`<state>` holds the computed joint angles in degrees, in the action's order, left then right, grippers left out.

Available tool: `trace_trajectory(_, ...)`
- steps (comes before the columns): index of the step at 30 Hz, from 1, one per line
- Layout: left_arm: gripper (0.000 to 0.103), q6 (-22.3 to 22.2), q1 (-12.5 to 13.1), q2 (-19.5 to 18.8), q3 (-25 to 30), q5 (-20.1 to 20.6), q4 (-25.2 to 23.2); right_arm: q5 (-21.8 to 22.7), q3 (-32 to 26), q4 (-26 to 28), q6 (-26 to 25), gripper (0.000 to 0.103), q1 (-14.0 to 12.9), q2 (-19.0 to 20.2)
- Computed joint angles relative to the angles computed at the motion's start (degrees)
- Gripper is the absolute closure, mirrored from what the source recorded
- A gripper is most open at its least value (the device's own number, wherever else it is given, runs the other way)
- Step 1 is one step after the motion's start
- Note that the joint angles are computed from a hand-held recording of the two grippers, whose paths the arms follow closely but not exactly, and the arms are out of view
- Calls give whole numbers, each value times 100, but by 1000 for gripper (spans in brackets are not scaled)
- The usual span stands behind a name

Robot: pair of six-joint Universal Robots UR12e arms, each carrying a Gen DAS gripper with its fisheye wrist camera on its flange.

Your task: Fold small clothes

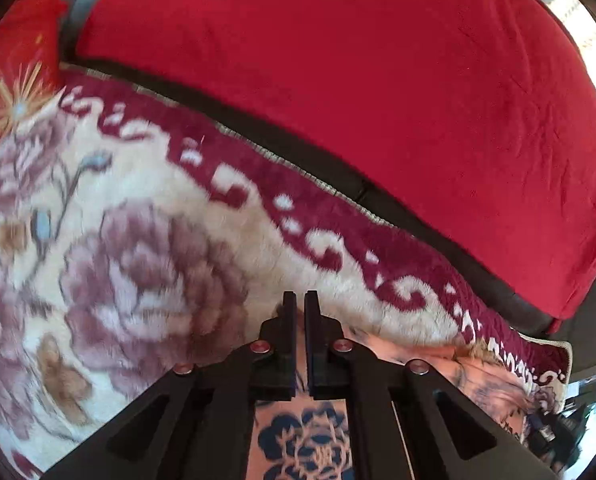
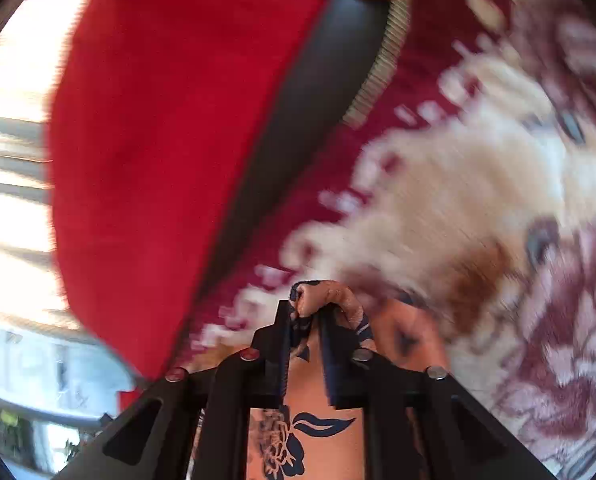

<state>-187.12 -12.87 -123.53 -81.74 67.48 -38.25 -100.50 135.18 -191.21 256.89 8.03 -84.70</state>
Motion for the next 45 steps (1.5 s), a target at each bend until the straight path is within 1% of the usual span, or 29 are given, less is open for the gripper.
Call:
trace_trajectory(1, 80, -13, 58, 90, -207, -134, 314, -211, 32, -67, -104, 69, 128, -12)
trace_trajectory(2, 58, 11, 112, 200, -425, -175, 619, -450, 81, -73, -136, 62, 267, -67)
trace_trajectory(3, 53, 31, 166, 332, -656, -111, 907, -751, 135, -86, -107, 38, 419, -130)
trace_trajectory(4, 53, 17, 235, 488, -944, -75, 1281, -1173, 206, -172, -58, 27, 624, -181)
trace_trajectory(5, 53, 56, 283, 577, -1102, -85, 1451, -1510, 258, -171, -34, 27, 815, -247)
trace_trajectory(8, 53, 426, 437, 956, -1663, -268, 1721, -1977, 364, -113, -16, 27, 1272, -419)
trace_trajectory(10, 53, 669, 474, 1179, -2001, -355, 1866, -1988, 307, 153, -120, 27, 1475, -482)
trace_trajectory(12, 51, 881, 460, 1364, -2332, -426, 2081, -2084, 248, 214, -175, 27, 1690, -454)
trace_trajectory(14, 45, 1049, 426, 1484, -2579, -459, 2256, -2247, 188, 442, 22, 27, 1919, -376)
trace_trajectory(15, 44, 1109, 393, 1512, -2690, -446, 2351, -2203, 232, 398, 183, 27, 1968, -326)
trace_trajectory(17, 43, 1375, 267, 1515, -2735, -152, 2092, -1922, 294, 537, 669, 27, 2028, -247)
trace_trajectory(18, 43, 1643, 168, 1487, -2670, 138, 1716, -1923, 318, 652, 942, 27, 2087, -231)
trace_trajectory(19, 43, 1778, 119, 1486, -2659, 297, 1544, -1973, 355, 595, 1078, 27, 2167, -205)
trace_trajectory(21, 43, 1815, 131, 1530, -2773, 285, 1764, -2207, 335, 760, 1011, 27, 2293, -297)
trace_trajectory(23, 43, 1743, 189, 1596, -2844, 148, 1890, -2554, 267, 892, 637, 27, 2370, -417)
trace_trajectory(24, 43, 1701, 221, 1617, -2848, 75, 1888, -2627, 246, 813, 297, 27, 2332, -458)
trace_trajectory(25, 43, 1663, 240, 1623, -2850, 26, 1917, -2494, 240, 647, -214, 27, 2185, -505)
trace_trajectory(27, 42, 1627, 282, 1648, -2896, -42, 2025, -1998, 234, 624, -731, 27, 1813, -598)
trace_trajectory(28, 42, 1617, 297, 1668, -2924, -55, 2049, -1581, 239, 625, -999, 27, 1526, -632)
trace_trajectory(29, 41, 1617, 318, 1675, -2947, -66, 2059, -1246, 233, 678, -1172, 28, 1290, -641)
trace_trajectory(32, 41, 1658, 383, 1718, -3047, -94, 2057, -742, 225, 710, -1403, 30, 835, -572)
trace_trajectory(34, 41, 1647, 422, 1711, -3087, -75, 2072, -455, 212, 637, -1490, 39, 615, -477)
trace_trajectory(35, 41, 1650, 446, 1710, -3103, -89, 2065, -265, 189, 644, -1538, 41, 545, -431)
trace_trajectory(36, 41, 1643, 465, 1706, -3114, -77, 2063, -75, 141, 698, -1642, 52, 482, -388)
trace_trajectory(37, 41, 1621, 474, 1699, -3113, -50, 2063, 37, 91, 872, -1751, 69, 450, -366)
trace_trajectory(38, 41, 1586, 481, 1692, -3112, -27, 2062, 73, 44, 1074, -1824, 73, 437, -356)
trace_trajectory(40, 41, 1540, 492, 1684, -3101, -28, 2025, -17, -33, 1331, -1810, 95, 488, -391)
trace_trajectory(43, 41, 1496, 516, 1719, -3137, -93, 2077, -907, -102, 1555, -1507, 98, 844, -571)
trace_trajectory(45, 41, 1531, 540, 1757, -3186, -170, 2159, -1132, -76, 1670, -1326, 98, 993, -681)
